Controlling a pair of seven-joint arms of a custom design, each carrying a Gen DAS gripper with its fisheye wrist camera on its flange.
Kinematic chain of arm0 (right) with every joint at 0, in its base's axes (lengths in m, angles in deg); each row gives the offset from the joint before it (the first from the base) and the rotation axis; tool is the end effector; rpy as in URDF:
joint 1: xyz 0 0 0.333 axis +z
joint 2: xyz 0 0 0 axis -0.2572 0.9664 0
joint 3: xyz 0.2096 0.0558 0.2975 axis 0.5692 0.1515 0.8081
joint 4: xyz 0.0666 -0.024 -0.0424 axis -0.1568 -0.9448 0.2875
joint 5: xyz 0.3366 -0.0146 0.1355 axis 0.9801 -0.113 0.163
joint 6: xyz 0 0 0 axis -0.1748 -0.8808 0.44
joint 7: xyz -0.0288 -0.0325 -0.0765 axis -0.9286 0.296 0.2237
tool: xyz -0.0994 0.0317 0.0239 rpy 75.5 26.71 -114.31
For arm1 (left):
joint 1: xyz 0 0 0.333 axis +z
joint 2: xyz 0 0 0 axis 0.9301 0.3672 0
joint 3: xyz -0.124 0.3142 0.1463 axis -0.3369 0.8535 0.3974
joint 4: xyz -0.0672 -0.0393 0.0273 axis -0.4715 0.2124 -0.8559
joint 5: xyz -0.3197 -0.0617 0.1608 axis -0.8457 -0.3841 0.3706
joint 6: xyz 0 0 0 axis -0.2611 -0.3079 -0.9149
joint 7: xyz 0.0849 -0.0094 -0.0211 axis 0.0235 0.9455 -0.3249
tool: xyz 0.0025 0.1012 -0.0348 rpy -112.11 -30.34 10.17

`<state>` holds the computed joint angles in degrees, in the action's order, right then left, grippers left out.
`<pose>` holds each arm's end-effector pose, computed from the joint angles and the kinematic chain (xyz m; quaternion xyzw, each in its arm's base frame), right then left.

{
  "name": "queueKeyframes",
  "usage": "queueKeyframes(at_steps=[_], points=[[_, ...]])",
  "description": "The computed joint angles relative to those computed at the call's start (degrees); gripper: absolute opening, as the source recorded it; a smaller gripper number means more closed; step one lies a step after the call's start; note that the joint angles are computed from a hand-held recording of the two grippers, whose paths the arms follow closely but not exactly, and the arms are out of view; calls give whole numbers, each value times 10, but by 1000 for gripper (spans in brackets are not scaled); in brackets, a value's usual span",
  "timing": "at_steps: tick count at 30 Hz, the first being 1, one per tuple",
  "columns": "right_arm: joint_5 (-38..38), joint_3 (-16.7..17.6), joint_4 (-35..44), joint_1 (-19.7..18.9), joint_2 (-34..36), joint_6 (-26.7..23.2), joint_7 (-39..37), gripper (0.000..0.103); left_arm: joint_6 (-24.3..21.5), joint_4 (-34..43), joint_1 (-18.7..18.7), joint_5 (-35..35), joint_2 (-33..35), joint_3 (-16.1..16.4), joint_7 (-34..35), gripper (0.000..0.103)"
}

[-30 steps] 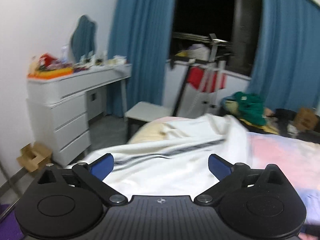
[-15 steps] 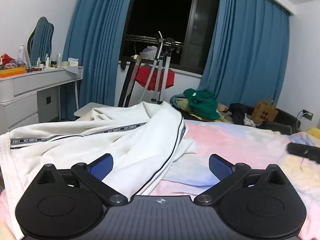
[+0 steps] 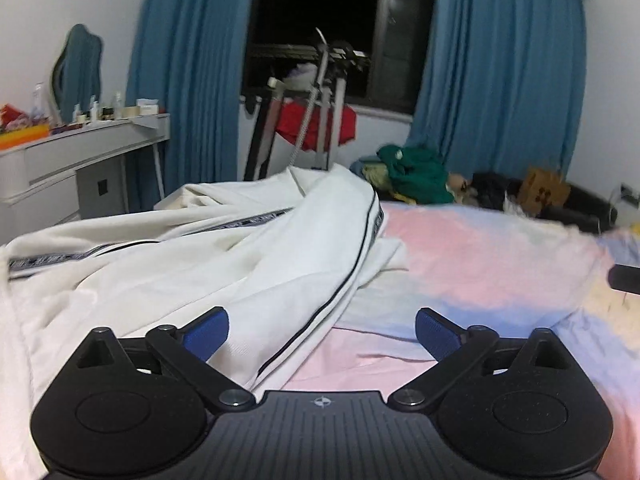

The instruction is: Fold clothes

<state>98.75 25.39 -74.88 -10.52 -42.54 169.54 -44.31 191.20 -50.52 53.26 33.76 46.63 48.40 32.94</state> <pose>0.5187 -0.0063 0.5652 -0.7224 0.3994 -0.2105 0.5237 0.3529 -0.2515 0.5622 -0.7316 0.4471 -0.2952 0.4216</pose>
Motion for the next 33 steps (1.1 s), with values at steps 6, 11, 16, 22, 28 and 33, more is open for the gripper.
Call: queueKeyframes(at_steps=[6,11,16,22,28,33], points=[[-21,1,0,2,4,18,12,80,18,78,37,52,72,35,71,95],[-34,1,9,-1,17,18,24,80,10,184,55,84,168,60,144,94],[-67,8,32,-2,45,31,61,80,-15,313,43,86,285,93,248,90],[-99,17,71,-6,91,36,110,80,-39,449,15,50,402,142,314,81],[-150,23,97,-20,133,14,186,80,-34,547,-8,18,481,180,353,63],[-145,33,104,-28,143,12,190,80,-43,618,-23,-20,529,199,415,22]])
